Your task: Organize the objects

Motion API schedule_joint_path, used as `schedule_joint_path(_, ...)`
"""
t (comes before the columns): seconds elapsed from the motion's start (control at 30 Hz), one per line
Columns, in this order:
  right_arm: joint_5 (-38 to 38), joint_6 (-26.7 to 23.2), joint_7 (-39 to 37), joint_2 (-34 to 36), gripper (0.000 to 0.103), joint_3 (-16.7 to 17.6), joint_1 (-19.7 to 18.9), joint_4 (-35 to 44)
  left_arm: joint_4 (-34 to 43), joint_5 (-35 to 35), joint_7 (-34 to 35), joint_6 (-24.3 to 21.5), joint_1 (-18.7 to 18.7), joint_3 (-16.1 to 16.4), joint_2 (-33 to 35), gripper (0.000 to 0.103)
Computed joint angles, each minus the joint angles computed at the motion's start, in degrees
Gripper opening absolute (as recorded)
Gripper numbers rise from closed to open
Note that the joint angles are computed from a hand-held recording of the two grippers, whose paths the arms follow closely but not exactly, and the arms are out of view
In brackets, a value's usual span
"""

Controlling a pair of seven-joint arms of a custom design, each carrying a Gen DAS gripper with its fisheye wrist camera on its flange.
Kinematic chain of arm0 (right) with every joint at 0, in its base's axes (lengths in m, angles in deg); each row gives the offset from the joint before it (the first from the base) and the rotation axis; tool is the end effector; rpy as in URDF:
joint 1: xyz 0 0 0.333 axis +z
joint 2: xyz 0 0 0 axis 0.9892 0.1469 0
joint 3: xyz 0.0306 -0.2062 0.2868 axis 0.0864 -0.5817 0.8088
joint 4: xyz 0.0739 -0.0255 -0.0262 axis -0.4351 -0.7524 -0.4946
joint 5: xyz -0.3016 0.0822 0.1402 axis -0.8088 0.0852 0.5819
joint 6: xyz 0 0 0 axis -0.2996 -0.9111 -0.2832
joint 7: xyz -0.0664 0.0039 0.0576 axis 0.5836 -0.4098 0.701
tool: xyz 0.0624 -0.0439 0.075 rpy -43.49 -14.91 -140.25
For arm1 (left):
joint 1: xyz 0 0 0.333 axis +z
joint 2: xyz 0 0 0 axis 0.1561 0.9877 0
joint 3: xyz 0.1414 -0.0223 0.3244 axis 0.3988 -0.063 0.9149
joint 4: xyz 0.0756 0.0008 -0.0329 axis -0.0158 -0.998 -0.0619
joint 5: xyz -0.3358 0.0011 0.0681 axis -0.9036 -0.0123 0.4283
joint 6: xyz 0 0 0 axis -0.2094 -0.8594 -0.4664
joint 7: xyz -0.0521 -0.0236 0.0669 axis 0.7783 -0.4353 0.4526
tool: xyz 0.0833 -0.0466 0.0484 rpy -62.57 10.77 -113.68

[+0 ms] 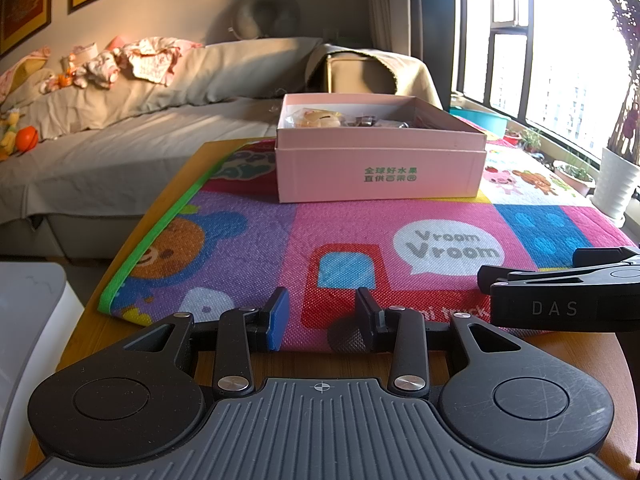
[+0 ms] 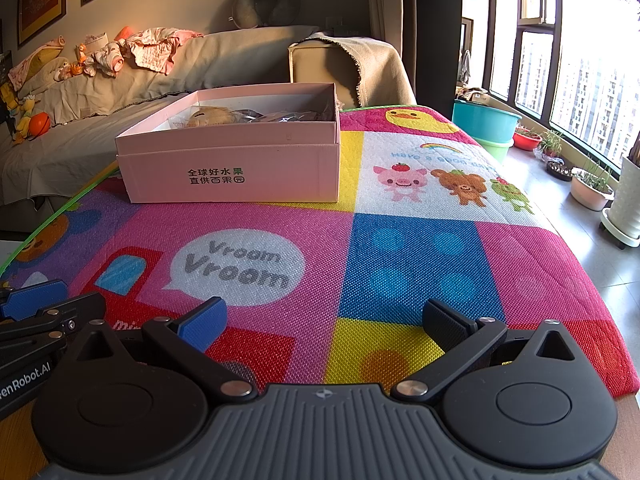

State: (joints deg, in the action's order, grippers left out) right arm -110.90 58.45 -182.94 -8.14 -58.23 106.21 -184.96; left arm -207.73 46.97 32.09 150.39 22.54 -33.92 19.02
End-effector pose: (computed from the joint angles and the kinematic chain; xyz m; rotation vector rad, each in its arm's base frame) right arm 0.5337 0.2406 0.2788 -1.2757 2.1038 -1.0225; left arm 0.6072 -0.1192 0.2814 -1.1761 2.1266 -1.0967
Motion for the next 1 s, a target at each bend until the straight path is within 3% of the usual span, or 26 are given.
schedule_joint_path(1.0, 0.02, -0.02, 0.0, -0.04, 0.103, -0.01, 0.03, -0.04, 0.2, 0.82, -0.75, -0.38, 0.89, -0.82, 0.37, 0.04)
